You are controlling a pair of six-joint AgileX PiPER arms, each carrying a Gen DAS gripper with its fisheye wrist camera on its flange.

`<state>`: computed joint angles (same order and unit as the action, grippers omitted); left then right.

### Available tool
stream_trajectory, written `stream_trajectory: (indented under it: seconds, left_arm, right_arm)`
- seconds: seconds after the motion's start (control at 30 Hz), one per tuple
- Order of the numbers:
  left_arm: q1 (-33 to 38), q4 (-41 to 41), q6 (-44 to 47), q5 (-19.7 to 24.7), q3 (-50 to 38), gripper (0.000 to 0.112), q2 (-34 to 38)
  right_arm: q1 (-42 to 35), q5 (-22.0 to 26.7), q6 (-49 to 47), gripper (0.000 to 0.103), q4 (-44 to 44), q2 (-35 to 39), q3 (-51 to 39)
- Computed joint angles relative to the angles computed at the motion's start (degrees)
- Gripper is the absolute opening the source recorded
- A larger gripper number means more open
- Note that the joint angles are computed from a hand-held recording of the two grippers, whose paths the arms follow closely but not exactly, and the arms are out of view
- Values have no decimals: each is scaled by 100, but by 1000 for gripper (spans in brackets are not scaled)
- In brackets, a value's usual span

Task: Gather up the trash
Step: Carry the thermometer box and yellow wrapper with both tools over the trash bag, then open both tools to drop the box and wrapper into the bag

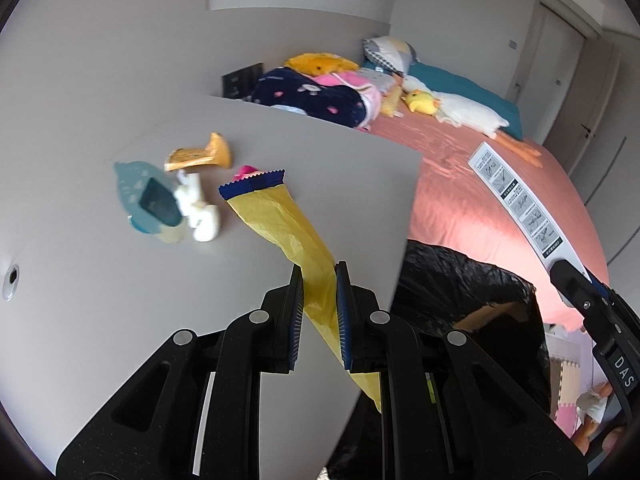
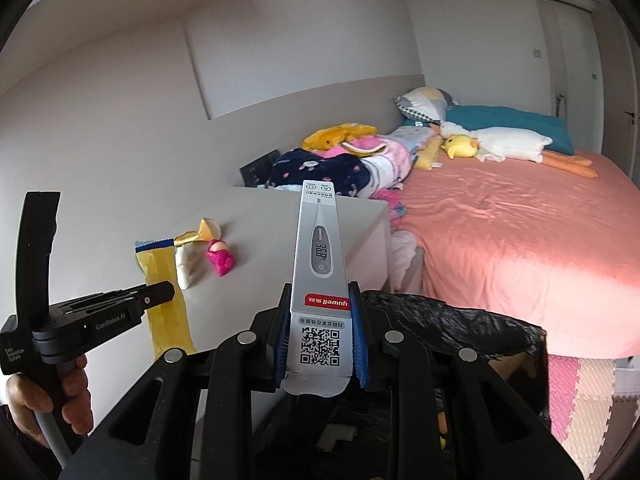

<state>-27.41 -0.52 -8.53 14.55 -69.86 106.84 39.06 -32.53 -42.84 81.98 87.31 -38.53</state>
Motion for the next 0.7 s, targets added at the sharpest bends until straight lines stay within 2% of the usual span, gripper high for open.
stream_trajectory:
  seconds: [0.7]
  left_arm:
    - [-1002,10,231,365,-646,15,447]
  right_arm:
    - [-118,-635,211,27,461,-1102,1243]
